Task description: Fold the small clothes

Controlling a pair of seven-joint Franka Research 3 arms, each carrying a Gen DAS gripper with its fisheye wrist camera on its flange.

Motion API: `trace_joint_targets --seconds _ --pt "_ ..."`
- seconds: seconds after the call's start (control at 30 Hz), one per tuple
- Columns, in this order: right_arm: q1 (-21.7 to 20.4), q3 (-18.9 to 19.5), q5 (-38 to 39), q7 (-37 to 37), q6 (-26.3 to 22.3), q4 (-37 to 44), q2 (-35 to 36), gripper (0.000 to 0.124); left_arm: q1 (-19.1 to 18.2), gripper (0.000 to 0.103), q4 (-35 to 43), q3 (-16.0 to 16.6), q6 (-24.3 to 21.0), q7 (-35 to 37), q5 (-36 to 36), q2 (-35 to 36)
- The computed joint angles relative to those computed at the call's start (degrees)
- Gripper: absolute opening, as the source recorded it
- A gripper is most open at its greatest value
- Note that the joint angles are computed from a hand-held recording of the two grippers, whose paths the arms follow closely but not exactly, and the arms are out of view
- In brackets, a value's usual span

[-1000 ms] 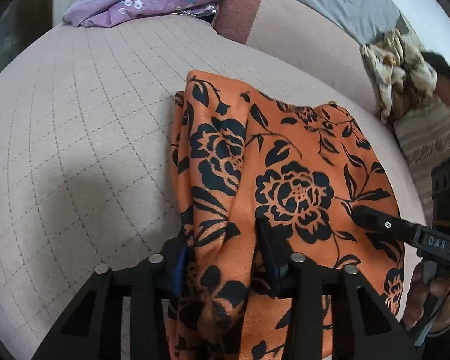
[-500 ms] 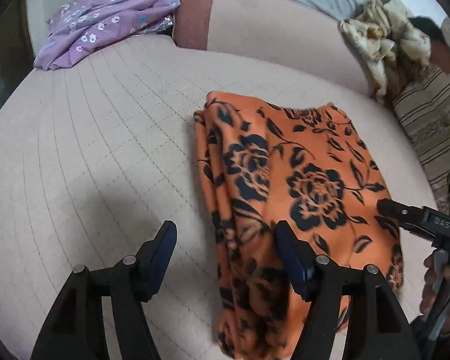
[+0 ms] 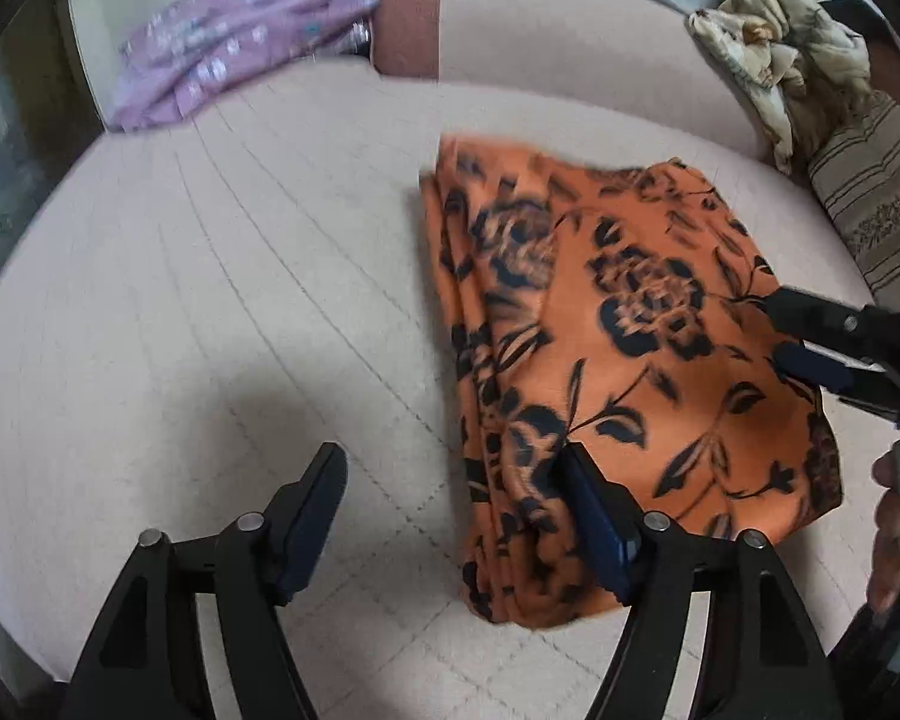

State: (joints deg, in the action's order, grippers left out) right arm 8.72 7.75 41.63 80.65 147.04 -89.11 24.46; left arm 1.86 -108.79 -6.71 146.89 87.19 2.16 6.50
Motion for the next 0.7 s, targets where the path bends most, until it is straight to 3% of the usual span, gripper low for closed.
trace_joint_targets --seconds 0.03,0.1,0.17,0.23,0.33,0.43,0.7 --pt "-0.63 1.26 -1.23 1.02 1.11 -0.66 -1.28 0.092 -0.24 0.078 -1.63 0.29 2.51 -1.10 2.13 -1.53" --pt "2.16 -1.04 -2.72 1.51 4.01 -3.02 -4.32 0.092 -0.69 0.083 -3.18 0.75 4.11 -4.24 6.46 -3.54" --pt "6.98 -4.90 -12.94 8.56 10.65 -8.52 -8.89 0.094 -0.69 0.084 -4.75 0.71 4.93 -3.90 5.75 -5.67" --pt "10.40 -8.03 -23.29 17.13 13.20 -13.02 -12.16 0.098 -0.93 0.088 -6.95 0.68 5.73 -5.40 5.94 -8.29" --pt "13.27 -10.83 -38.86 28.08 9.28 -15.37 -14.56 0.103 -1.20 0.088 -9.28 0.63 7.14 -7.68 8.28 -10.77" --pt "14.36 -11.00 -51.56 35.24 6.97 -20.72 -19.30 0.103 -1.59 0.088 -11.50 0.57 7.60 -8.95 10.29 -13.35" --pt "10.41 -5.19 -63.23 43.51 6.21 -26.46 -25.66 0.103 -1.19 0.091 -14.14 -0.08 7.75 -15.90 16.05 -17.63"
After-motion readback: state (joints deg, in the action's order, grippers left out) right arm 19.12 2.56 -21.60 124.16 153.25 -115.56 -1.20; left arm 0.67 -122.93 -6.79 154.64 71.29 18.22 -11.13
